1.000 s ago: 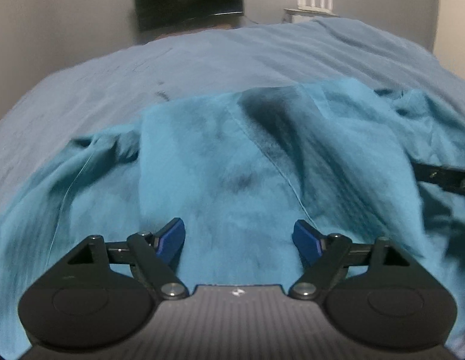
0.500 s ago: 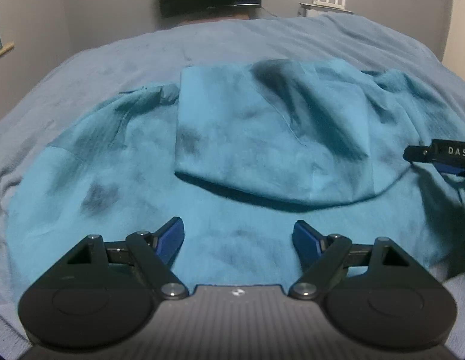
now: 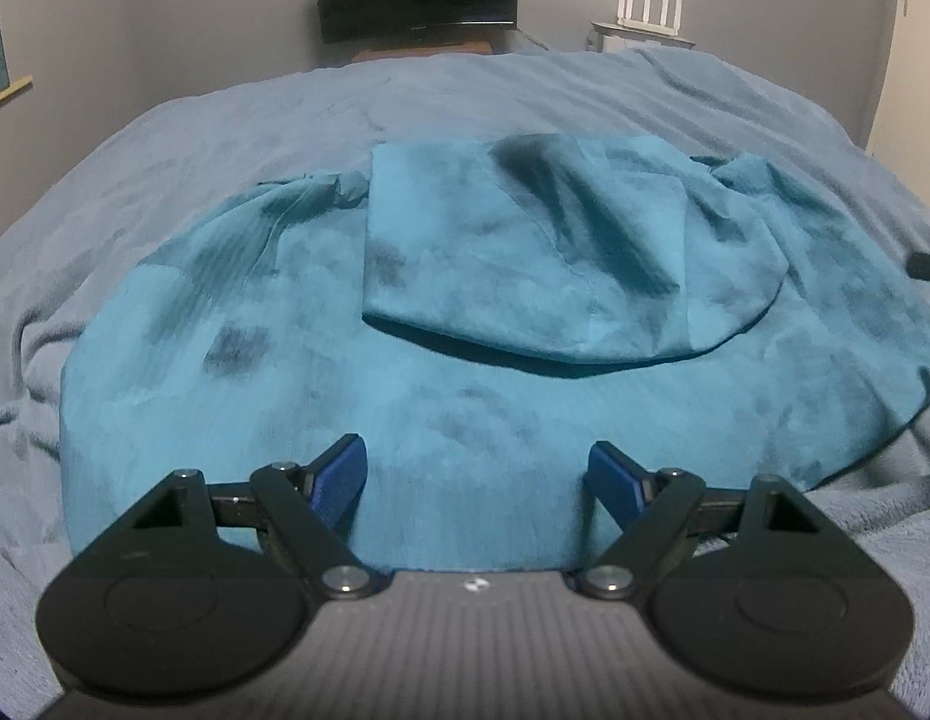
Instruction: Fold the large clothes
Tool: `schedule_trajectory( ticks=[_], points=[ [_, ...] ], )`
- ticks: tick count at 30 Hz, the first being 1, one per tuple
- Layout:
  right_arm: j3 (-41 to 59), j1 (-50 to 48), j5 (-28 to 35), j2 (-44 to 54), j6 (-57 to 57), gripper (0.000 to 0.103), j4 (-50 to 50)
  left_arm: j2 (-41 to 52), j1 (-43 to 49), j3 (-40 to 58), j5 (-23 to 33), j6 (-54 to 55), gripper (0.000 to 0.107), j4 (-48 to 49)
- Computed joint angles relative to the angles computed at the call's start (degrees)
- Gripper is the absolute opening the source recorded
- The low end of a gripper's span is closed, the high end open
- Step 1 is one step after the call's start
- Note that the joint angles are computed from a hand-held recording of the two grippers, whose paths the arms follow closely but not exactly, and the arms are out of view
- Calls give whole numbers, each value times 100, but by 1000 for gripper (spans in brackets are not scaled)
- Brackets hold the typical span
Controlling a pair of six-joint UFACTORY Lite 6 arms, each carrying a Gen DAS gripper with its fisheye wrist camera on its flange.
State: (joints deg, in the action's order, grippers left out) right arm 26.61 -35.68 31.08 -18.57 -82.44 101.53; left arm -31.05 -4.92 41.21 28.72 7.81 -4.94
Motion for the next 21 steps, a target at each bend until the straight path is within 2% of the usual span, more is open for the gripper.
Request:
schedule_trajectory(
  ticks=[3, 8, 14, 16, 18, 21],
  points=[
    [109, -355, -350, -181, 1318, 89, -1067, -73, 478, -75, 71, 1056, 81, -1093],
    [405, -717, -276, 353, 2820, 89, -2177, -58, 1173, -176, 292, 2546, 82, -2601],
    [532, -599, -191, 1390, 2079, 89, -917, 96, 1433, -212, 321, 3248, 82, -3272],
    [519, -613, 51, 1621, 1508, 85, -315, 126, 1480, -219, 326, 3391, 82, -3396],
    [540, -453, -28, 1760, 1186, 82, 16, 155, 1578, -223, 383, 3561, 82, -3559],
    [913, -352, 5, 2410, 1550, 71, -260, 167, 1640, -215, 435, 3637, 82, -3671]
  ],
)
